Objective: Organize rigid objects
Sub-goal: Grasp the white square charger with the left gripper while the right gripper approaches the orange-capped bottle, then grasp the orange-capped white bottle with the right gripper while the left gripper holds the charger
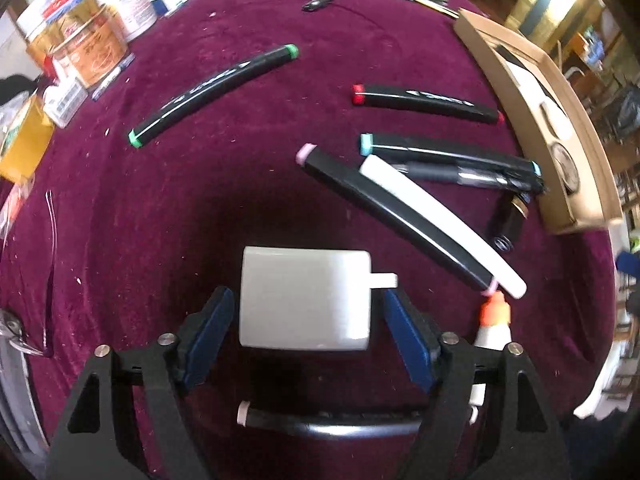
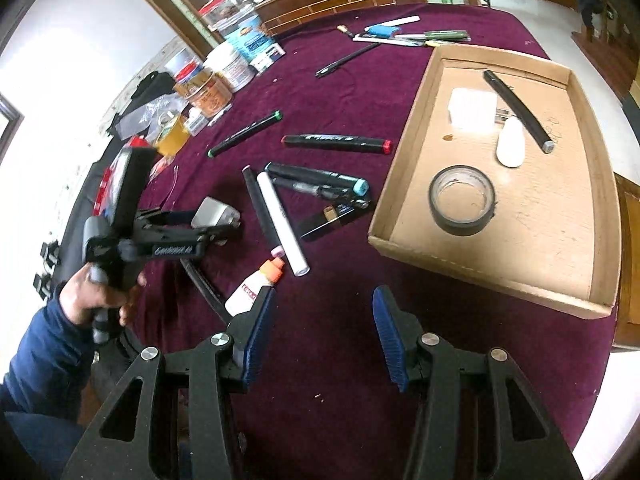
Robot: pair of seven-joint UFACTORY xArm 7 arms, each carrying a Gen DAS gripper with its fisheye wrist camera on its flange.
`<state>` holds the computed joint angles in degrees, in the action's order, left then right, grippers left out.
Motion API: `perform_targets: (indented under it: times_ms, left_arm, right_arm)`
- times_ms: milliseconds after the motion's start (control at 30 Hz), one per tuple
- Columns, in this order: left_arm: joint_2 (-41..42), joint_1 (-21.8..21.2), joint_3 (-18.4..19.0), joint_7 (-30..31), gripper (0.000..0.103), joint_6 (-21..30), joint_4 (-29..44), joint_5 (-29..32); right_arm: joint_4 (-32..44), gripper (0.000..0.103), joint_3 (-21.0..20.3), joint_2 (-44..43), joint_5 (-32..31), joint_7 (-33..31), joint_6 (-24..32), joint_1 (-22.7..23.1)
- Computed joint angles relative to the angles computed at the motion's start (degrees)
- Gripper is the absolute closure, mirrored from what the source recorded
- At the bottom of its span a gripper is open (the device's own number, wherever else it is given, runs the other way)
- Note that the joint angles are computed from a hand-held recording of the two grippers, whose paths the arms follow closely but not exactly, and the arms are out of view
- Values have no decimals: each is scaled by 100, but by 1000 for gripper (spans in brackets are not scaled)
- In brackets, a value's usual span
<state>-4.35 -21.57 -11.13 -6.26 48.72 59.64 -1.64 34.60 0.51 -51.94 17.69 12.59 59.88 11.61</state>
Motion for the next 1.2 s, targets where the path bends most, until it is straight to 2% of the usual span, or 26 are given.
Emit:
perform_targets:
  times_ms: [67, 200, 300, 500, 600, 733, 833, 1000, 1067, 1200]
  left_arm:
    - [-43, 4, -30, -191, 49, -150, -91, 234]
    - [-265, 26, -20, -418, 49, -355, -352, 280]
    - [-648, 52, 47, -401, 49, -564, -695, 61]
    - [-1495, 206, 216, -285, 49, -662, -1196, -146]
    - [-1932, 260, 327, -184, 49, -648, -1439, -341]
    - [-2143, 357, 398, -71, 49, -691, -1573, -445]
    - [-2344, 391, 453, 24, 49, -675, -1674, -548]
    - [-2570, 400, 508, 174, 49, -669, -1783, -674]
    - [-2625, 400, 504, 203, 49, -666, -1805, -713]
    - [-2634, 351, 485, 263, 49, -654, -1783, -800]
  right_arm:
    - [60, 58, -10, 133, 103, -68, -29, 123]
    - [143, 58, -164, 500, 586, -196, -80, 395]
    - [216, 58, -266, 962, 1120, -216, -36, 589]
    - [429, 58, -108, 1683, 1689, -117, -77, 659]
    - [585, 58, 61, 1995, 1650, 41, -74, 625]
    - [850, 58, 397, 2368, 1180, 441, -3, 556]
    - [1052, 66, 658, 2602, 570, 681, 60, 523]
    - [1152, 71, 782, 2720, 59, 733, -1, 615]
    - [1069, 76, 743, 2643, 71, 673, -72, 677]
    - [940, 78, 652, 2456, 142, 628, -148, 722]
